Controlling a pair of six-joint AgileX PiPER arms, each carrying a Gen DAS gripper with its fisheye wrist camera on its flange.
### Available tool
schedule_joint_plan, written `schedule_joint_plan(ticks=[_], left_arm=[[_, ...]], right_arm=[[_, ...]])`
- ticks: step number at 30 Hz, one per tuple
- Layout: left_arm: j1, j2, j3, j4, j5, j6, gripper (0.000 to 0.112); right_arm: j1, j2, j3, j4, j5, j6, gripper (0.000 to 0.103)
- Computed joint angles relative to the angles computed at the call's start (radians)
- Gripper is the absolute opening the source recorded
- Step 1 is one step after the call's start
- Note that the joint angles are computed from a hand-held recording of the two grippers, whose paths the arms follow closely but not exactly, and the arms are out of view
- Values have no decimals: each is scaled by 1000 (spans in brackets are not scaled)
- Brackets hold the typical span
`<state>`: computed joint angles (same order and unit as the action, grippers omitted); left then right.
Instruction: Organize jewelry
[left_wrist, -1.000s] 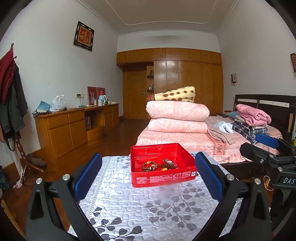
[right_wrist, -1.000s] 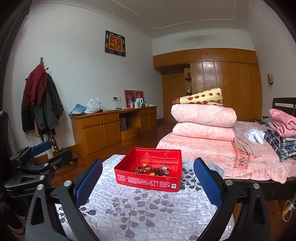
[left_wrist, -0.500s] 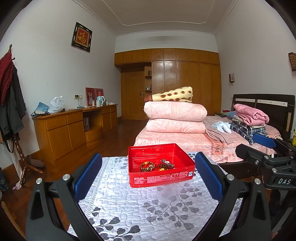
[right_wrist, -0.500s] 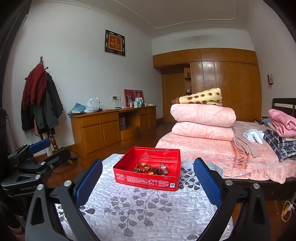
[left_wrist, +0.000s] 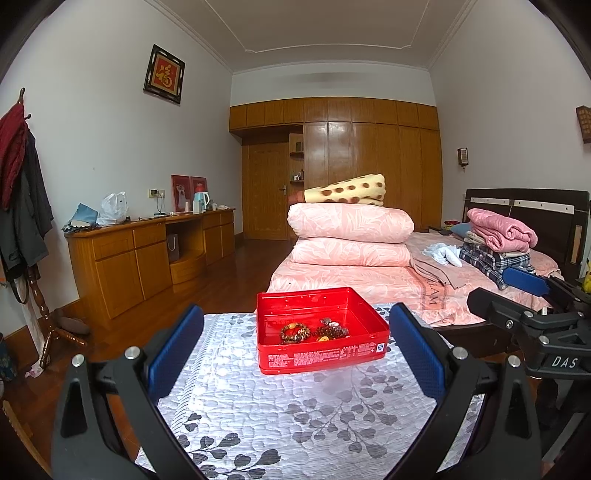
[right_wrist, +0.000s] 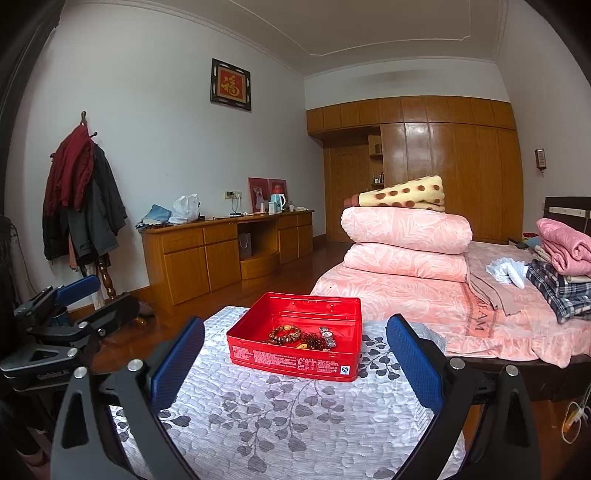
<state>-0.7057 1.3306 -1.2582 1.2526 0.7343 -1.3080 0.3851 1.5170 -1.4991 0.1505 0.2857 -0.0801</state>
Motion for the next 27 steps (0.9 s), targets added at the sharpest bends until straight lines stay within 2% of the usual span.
schedule_joint_plan(ticks=[13, 27], left_arm=[[0, 7, -10, -14, 6, 19, 97], [18, 3, -1, -18, -21, 11, 97]], right_arm=[[1, 1, -1, -7, 0, 6, 97], [0, 4, -6, -2, 3, 2, 97]])
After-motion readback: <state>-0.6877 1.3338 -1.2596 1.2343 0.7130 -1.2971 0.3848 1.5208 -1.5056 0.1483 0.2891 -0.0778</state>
